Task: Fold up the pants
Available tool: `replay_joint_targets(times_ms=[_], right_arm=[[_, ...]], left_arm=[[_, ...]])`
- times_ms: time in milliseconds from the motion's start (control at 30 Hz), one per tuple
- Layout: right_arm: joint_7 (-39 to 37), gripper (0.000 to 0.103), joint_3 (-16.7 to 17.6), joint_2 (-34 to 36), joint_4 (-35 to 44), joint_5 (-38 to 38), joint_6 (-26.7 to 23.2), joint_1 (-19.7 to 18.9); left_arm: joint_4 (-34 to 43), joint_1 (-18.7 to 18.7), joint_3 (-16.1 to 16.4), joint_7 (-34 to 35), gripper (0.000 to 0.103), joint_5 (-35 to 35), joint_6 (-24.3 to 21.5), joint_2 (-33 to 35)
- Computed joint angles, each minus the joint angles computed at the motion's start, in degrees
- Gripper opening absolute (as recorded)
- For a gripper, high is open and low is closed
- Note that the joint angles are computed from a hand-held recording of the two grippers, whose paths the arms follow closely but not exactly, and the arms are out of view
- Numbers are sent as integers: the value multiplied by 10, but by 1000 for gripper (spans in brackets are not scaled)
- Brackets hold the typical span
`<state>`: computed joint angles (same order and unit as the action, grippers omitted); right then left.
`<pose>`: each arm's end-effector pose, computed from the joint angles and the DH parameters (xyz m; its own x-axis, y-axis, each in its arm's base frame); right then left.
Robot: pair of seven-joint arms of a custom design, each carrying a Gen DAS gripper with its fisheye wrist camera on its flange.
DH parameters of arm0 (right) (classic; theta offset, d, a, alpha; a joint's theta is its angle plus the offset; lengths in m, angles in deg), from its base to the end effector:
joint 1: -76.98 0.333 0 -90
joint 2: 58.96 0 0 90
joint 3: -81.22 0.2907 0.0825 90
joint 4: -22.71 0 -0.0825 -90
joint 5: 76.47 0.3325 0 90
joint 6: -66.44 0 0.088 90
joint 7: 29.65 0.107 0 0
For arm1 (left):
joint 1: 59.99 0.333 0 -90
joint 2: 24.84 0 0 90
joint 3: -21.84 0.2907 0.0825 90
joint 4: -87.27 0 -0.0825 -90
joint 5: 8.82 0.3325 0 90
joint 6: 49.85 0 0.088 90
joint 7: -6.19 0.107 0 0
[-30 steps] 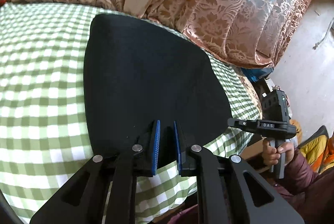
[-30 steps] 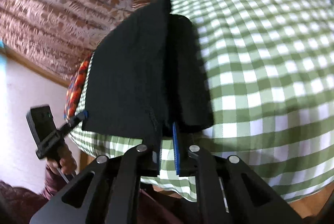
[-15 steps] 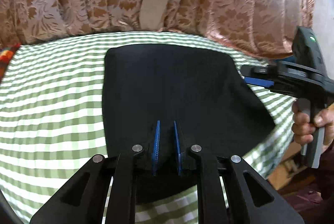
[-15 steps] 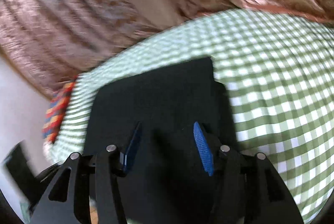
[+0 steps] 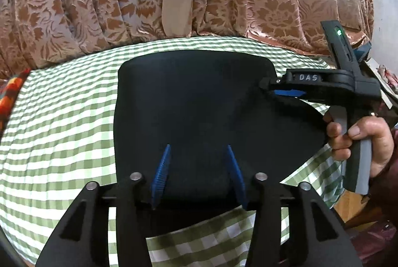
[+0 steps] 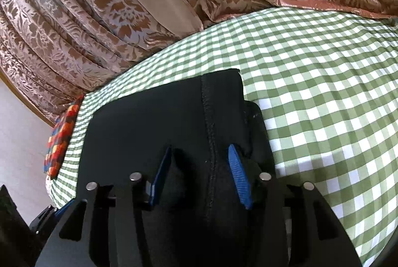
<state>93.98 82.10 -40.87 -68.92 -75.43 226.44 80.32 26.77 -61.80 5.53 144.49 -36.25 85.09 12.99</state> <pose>0.6465 0.0453 0.5485 -0.2982 -0.8449 -0.4441 -0.5688 0.5309 -0.6282 0.6986 -0.1565 0.5259 -0.7406 -0.6700 0.0508 -0.4620 0.4529 -0.7625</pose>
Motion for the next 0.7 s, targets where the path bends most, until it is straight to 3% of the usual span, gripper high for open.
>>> replay_joint_targets(times_ms=[100, 200, 267, 333, 467, 533, 567, 633, 700], right_arm=[[28, 62, -15, -36, -46, -28, 23, 12], [10, 61, -3, -74, -98, -7, 40, 1], [-1, 61, 0, -96, -127, 1, 43, 1], [-5, 61, -2, -110, -147, -2, 41, 6], [0, 56, -8, -120, -157, -32, 2, 20], [22, 44, -15, -116, -152, -74, -27, 30], [27, 33, -17, -115, -151, -89, -35, 32], [-7, 32, -9, -117, -176, -27, -4, 17], [-46, 32, 0, -118, -193, 29, 22, 7]], left_arm=[[-10, 1, 3, -10, 46, -3, 13, -6], [-1, 3, 8, -34, 46, -3, 15, -2], [9, 2, 11, -50, 54, 2, 15, 4], [23, 5, 13, -68, 54, 5, 12, 11], [35, 4, 20, -96, 54, 21, 20, 20], [47, 5, 22, -107, 54, 28, 18, 28], [48, 4, 24, -113, 54, 33, 23, 29], [46, 4, 25, -118, 54, 41, 23, 29], [32, 5, 26, -118, 65, 47, 32, 24]])
